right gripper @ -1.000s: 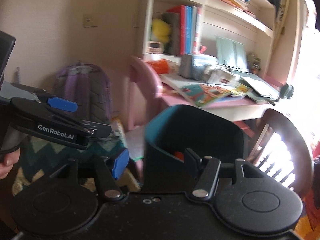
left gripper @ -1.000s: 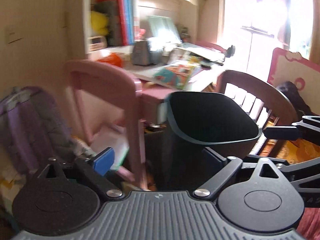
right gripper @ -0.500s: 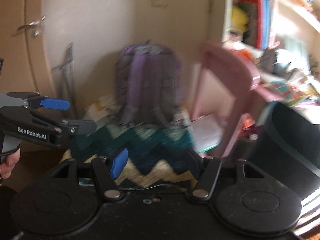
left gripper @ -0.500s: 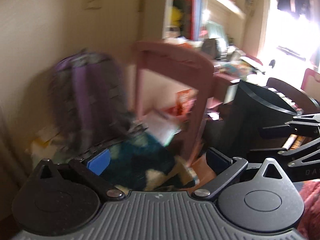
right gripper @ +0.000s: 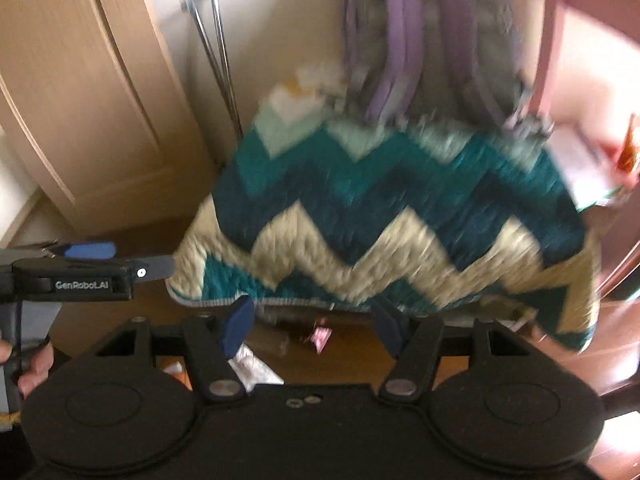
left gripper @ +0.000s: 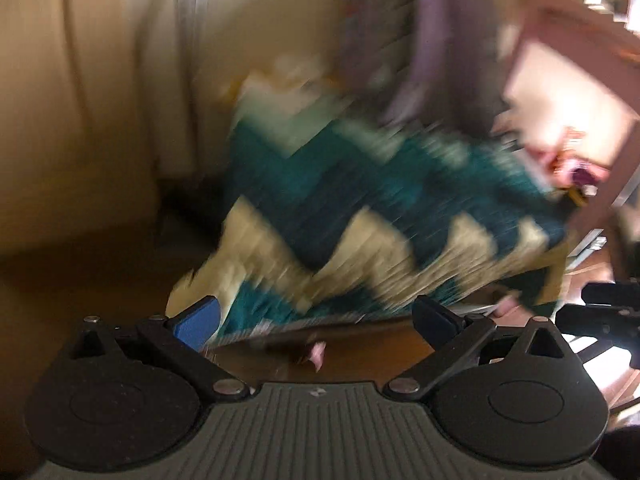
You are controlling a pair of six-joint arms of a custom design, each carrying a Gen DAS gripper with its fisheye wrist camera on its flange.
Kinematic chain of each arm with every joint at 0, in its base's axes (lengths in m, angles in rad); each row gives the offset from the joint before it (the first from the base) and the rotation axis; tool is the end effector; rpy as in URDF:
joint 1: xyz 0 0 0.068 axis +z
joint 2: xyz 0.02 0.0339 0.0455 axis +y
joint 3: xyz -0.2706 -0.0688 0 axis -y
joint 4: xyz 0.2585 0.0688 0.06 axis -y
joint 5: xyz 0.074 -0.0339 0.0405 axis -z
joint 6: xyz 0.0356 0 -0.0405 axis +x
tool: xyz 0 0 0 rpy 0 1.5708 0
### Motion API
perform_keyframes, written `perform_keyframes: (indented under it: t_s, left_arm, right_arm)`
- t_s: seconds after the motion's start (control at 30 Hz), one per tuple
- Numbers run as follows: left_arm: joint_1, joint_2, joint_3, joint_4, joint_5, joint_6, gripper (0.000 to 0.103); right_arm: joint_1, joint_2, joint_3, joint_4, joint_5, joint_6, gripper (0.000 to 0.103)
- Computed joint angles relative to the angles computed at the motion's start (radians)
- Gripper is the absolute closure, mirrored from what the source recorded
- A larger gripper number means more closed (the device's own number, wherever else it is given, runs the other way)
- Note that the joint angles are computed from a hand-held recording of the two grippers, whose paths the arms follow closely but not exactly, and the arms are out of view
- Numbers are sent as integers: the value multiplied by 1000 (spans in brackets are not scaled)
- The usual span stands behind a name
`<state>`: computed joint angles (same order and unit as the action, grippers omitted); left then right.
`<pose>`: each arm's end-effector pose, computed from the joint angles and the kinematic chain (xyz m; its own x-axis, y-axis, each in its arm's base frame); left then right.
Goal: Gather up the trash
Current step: 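Move both open tools back down toward the remaining floor trash, then grasp white tissue with left tool while right grasps a white cloth scrap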
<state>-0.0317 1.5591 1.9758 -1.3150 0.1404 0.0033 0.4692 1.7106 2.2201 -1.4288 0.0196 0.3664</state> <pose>0.2967 -0.0144 0.4581 -0.7815 0.0281 -0.6233 0.1211 0.9868 -0.1074 0.2862 0.1443 0.4728 -0.8203 -0.0143 -0.5717 -0.1581 0.9664 0.2027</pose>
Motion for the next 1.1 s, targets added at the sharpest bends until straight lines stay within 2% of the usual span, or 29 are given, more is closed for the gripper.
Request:
perform_keyframes:
  t_s: [0.1, 0.2, 0.33, 0.43, 0.6, 0.83, 1.1]
  left_arm:
    - [53, -39, -208, 94, -34, -42, 0]
    - [61, -20, -338, 138, -109, -99, 0]
    - [114, 87, -412, 150, -141, -202, 0]
    - [164, 188, -430, 172, -147, -231, 0]
    - [241, 400, -401, 178, -131, -348, 0]
    - [264, 622, -387, 269, -136, -389, 0]
    - [311, 794, -340, 340, -128, -469, 1]
  right_arm:
    - [9, -10, -185, 130, -11, 22, 39]
    - [12, 5, -320, 231, -47, 22, 39]
    - [36, 80, -430, 323, -81, -39, 39]
    - [60, 162, -459, 371, -125, -95, 39]
    - [108, 318, -436, 435, -167, -207, 39]
    - [154, 550, -339, 475, -218, -335, 41]
    - [185, 789, -185, 530, -242, -335, 41]
